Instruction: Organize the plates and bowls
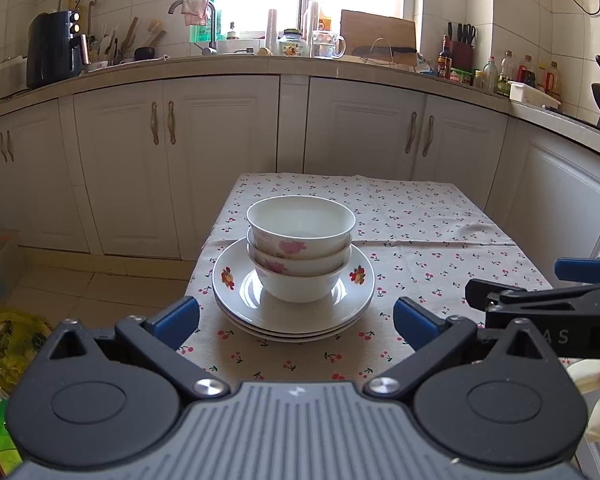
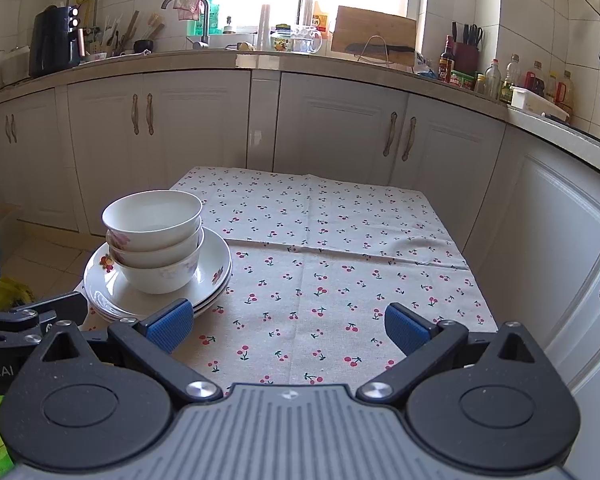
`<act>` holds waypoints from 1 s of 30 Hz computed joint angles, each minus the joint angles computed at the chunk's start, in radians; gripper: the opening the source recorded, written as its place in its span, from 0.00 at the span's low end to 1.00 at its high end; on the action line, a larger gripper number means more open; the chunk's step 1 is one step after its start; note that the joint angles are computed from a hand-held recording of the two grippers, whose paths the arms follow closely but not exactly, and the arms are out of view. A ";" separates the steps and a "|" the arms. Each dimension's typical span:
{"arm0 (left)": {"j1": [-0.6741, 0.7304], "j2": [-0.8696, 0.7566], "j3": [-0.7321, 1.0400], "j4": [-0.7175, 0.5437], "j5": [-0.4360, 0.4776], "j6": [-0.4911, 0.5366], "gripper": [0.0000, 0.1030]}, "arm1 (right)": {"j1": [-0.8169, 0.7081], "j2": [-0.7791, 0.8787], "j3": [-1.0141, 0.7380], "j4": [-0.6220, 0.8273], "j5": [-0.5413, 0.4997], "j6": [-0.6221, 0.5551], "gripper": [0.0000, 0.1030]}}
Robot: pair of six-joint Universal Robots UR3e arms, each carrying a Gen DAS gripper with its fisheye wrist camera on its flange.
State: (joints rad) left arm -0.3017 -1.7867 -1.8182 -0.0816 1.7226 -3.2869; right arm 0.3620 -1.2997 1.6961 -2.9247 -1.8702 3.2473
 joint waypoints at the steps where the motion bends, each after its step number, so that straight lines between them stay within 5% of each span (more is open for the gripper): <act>1: 0.000 0.000 0.001 0.000 -0.001 0.000 0.99 | 0.000 -0.001 0.001 -0.002 -0.002 0.001 1.00; 30: -0.014 0.006 0.006 -0.005 0.006 -0.001 0.99 | 0.005 -0.015 0.013 -0.019 -0.019 0.007 1.00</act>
State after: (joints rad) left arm -0.3157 -1.7806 -1.8122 -0.0861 1.7287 -3.2877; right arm 0.3668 -1.3148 1.7094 -2.9435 -1.8897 3.2541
